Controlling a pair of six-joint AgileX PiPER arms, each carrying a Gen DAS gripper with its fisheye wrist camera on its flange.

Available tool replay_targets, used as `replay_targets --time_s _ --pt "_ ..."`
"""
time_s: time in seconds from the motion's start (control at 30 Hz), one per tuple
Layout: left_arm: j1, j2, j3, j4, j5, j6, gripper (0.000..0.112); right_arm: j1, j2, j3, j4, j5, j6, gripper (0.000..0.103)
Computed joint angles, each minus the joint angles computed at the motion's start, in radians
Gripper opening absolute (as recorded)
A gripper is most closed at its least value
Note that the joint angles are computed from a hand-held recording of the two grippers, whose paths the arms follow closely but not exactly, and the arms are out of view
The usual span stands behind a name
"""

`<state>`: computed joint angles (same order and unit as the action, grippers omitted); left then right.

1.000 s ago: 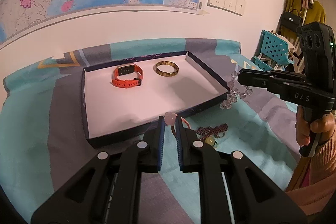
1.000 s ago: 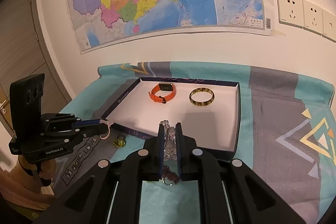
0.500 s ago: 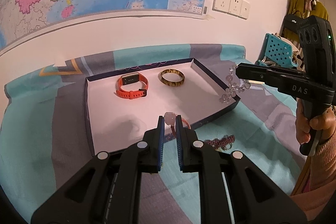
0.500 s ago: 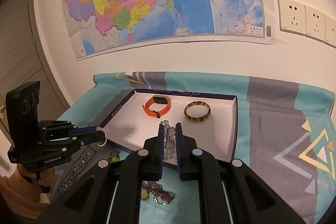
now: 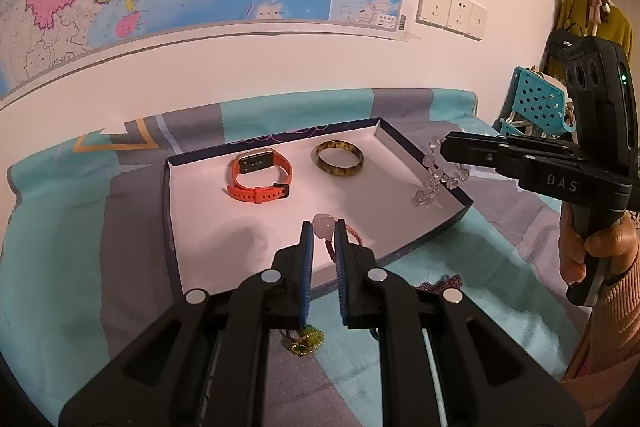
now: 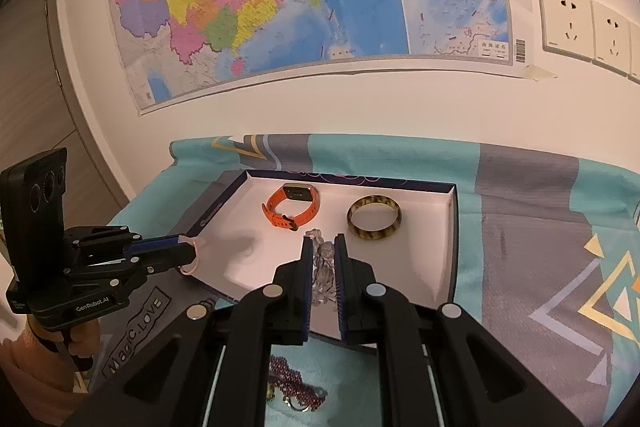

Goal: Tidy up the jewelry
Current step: 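Carry the pink ring and crystal bracelet over the tray with both grippers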

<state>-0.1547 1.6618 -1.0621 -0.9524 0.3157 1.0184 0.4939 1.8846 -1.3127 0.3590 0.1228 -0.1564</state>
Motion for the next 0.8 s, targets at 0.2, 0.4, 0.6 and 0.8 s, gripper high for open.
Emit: replay_targets --time_s 0.2,0.4,0.6,0.8 --pt "0.000 0.029 -0.034 0.046 -0.004 -0.048 0.011 -0.006 0.047 -0.062 -0.002 0.020 0.005 0.009" --pt "0.000 0.066 -0.074 0.104 -0.010 -0.109 0.011 -0.001 0.096 -0.130 -0.054 0.045 0.051 0.009" --pt "0.003 0.102 -0.110 0.123 -0.004 -0.134 0.011 -0.004 0.139 -0.196 -0.086 0.078 0.083 0.009" --pt "0.005 0.135 -0.143 0.143 0.004 -0.162 0.011 -0.014 0.178 -0.250 -0.053 0.100 0.063 0.009"
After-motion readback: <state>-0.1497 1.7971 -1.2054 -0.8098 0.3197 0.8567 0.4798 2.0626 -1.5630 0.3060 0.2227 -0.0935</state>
